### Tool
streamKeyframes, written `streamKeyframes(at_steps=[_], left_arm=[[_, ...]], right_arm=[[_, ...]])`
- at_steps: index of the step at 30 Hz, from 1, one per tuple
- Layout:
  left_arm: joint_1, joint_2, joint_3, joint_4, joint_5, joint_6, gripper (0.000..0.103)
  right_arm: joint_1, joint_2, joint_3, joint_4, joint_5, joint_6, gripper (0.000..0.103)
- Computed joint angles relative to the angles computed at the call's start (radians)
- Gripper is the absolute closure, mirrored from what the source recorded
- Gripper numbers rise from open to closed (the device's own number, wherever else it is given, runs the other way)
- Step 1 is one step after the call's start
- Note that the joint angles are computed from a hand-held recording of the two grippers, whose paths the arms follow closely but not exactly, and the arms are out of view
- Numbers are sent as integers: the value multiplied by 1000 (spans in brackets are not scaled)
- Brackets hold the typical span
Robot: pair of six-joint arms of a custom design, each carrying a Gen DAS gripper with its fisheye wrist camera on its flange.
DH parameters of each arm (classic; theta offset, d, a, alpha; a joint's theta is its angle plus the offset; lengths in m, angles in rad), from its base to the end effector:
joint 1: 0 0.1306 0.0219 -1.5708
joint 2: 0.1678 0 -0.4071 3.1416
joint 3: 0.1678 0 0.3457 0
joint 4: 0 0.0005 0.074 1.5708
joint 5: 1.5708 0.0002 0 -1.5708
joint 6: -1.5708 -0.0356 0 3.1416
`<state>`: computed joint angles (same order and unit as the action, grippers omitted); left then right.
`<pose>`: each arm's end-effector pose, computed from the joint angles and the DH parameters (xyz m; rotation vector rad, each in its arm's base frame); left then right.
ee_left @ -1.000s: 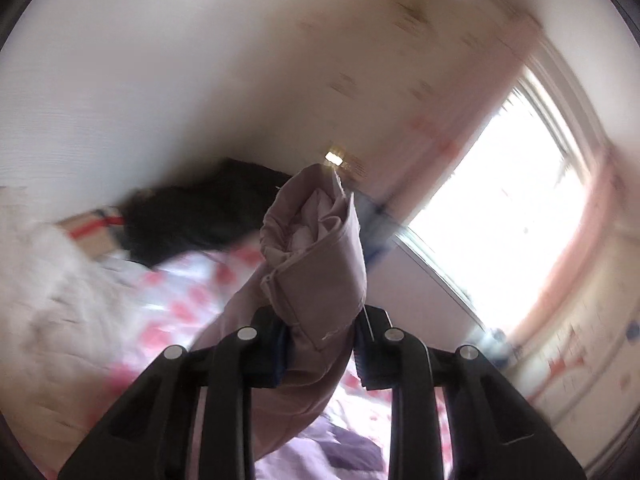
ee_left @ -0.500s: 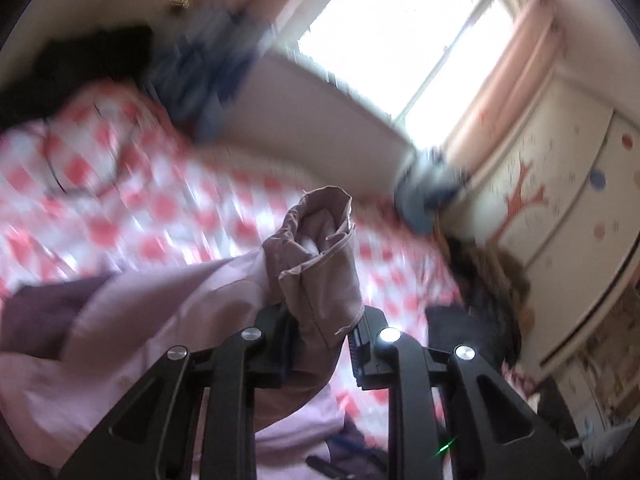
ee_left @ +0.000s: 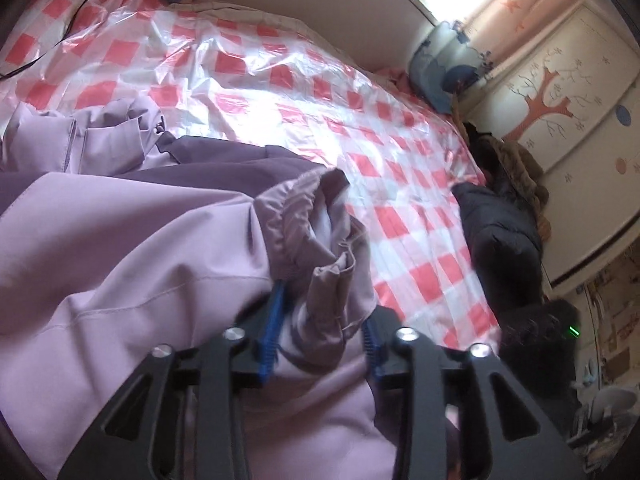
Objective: Fold large clothes
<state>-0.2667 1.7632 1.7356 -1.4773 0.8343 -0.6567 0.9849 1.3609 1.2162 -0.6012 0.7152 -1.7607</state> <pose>0.4918 -0.1622 0.4043 1.2329 2.3896 -1.1517 0.2526 0.3374 0.4189 1.1561 1.8857 0.7760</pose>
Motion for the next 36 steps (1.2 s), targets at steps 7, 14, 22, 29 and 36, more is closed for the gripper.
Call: streamKeyframes(at_steps=[7, 14, 22, 29, 36], left_arm=[[84, -74, -4, -35, -47, -125, 7], [284, -192, -146, 259, -16, 21, 7], [375, -148, -165, 517, -89, 256, 7], [348, -180, -207, 609, -184, 212, 7], [335, -198, -239, 651, -236, 186, 7]], right_arm=[[-15, 17, -3, 81, -16, 68, 7], [-16, 52, 77, 78, 63, 232, 7], [-128, 84, 94, 8, -60, 209, 7], [-193, 136, 160, -41, -157, 301, 44], [-170, 118, 240, -59, -59, 445, 80]])
